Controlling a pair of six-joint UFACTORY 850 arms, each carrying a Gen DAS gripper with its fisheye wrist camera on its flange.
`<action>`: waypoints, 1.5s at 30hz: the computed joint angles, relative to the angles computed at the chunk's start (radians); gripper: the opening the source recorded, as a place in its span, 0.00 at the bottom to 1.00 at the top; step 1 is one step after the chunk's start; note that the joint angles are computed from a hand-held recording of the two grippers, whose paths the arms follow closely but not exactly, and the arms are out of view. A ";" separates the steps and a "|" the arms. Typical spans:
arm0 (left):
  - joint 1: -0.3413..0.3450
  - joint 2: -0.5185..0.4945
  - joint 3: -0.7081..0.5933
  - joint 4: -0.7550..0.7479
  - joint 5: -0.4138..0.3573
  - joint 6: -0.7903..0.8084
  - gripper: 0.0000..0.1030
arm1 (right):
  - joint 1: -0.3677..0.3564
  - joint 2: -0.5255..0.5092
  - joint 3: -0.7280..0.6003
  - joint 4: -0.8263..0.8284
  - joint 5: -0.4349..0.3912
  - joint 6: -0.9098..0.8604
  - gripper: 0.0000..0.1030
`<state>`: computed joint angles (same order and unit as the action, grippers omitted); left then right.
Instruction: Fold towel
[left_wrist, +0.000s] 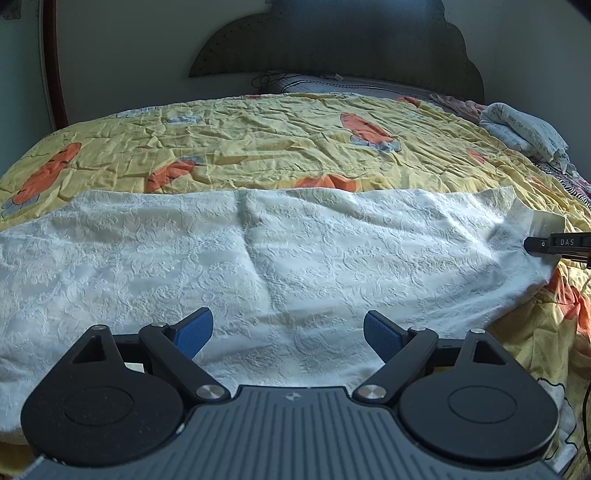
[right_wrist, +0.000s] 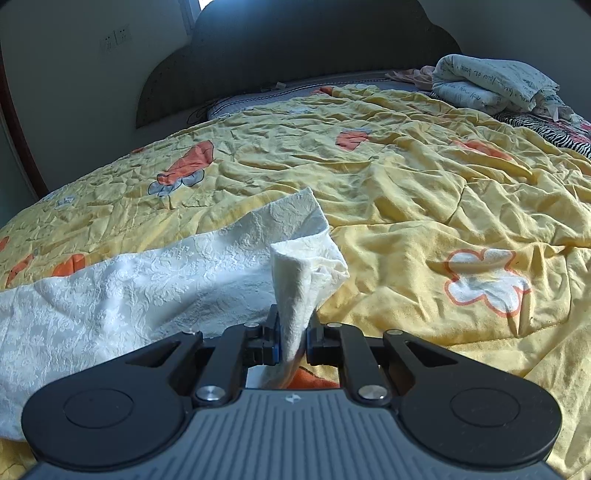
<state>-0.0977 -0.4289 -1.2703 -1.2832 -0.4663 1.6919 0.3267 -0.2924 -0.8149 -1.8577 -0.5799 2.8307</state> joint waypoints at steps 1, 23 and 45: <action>0.000 0.002 0.000 -0.009 -0.004 0.007 0.87 | 0.001 0.000 0.001 -0.001 -0.001 0.002 0.11; -0.100 -0.141 -0.280 0.122 -0.332 -0.339 0.88 | 0.126 -0.033 -0.062 0.088 -0.228 -0.359 0.11; -0.193 -0.263 -0.455 0.280 -0.364 -0.592 0.05 | 0.259 -0.122 -0.179 0.003 -0.296 -0.592 0.13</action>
